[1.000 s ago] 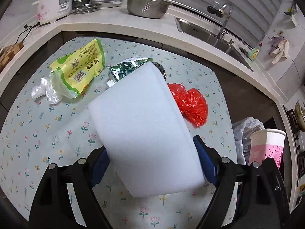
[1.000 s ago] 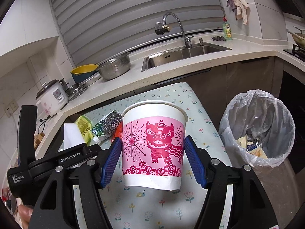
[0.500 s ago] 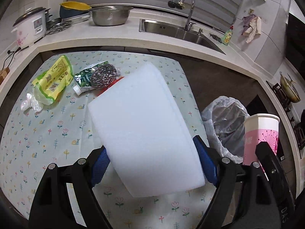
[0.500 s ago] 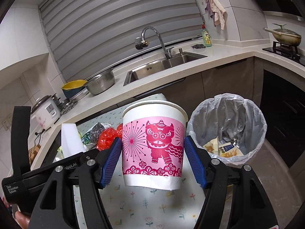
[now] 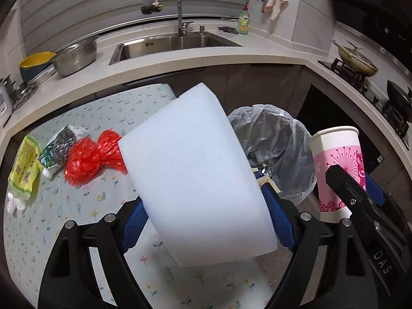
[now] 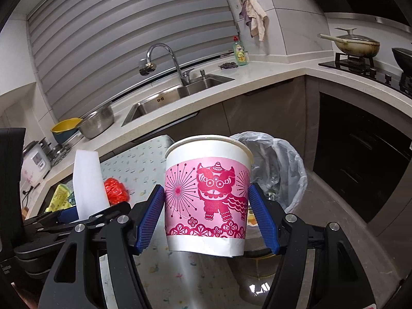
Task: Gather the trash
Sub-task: 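Carry sponge and pink cup over the bin and open both tools, then move both open tools back over the remaining trash on the table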
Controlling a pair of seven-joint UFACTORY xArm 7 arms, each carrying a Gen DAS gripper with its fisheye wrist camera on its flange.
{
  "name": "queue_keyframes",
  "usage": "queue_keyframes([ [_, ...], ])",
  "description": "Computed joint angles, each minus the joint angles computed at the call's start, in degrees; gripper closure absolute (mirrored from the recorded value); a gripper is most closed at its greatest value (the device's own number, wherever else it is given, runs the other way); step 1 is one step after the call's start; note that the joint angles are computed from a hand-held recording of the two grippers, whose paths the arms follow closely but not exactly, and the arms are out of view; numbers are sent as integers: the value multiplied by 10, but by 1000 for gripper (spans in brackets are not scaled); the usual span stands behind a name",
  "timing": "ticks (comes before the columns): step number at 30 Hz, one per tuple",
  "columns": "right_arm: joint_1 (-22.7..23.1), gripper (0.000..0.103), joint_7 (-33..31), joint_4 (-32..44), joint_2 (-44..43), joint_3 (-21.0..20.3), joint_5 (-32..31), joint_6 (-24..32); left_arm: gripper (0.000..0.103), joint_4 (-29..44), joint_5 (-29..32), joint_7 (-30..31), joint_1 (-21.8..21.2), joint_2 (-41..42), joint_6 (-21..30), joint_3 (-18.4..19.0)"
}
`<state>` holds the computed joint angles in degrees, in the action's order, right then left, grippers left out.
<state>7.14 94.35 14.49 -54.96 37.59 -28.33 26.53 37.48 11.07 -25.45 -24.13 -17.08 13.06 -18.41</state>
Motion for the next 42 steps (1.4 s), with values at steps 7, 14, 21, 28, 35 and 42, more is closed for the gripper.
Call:
queue_keyframes([
  [7, -43, 38, -39, -43, 0, -51, -17, -31, 23, 92, 58, 25, -11, 126, -23, -8],
  [14, -120, 38, -77, -60, 33, -65, -24, -93, 23, 176, 135, 41, -66, 229, -28, 33],
  [21, -204, 38, -112, -49, 104, -38, -24, -168, 22, 228, 146, 90, -111, 294, -34, 68],
  [28, -275, 34, -143, -28, 147, 7, -11, -216, 15, 255, 185, 92, -159, 325, -40, 118],
  [35, -288, 30, -174, -20, 149, 22, 24, -222, 11, 252, 199, 73, -156, 322, -49, 131],
  [42, -242, 30, -180, -23, 115, 6, 45, -186, 11, 222, 194, 58, -141, 291, -59, 128],
])
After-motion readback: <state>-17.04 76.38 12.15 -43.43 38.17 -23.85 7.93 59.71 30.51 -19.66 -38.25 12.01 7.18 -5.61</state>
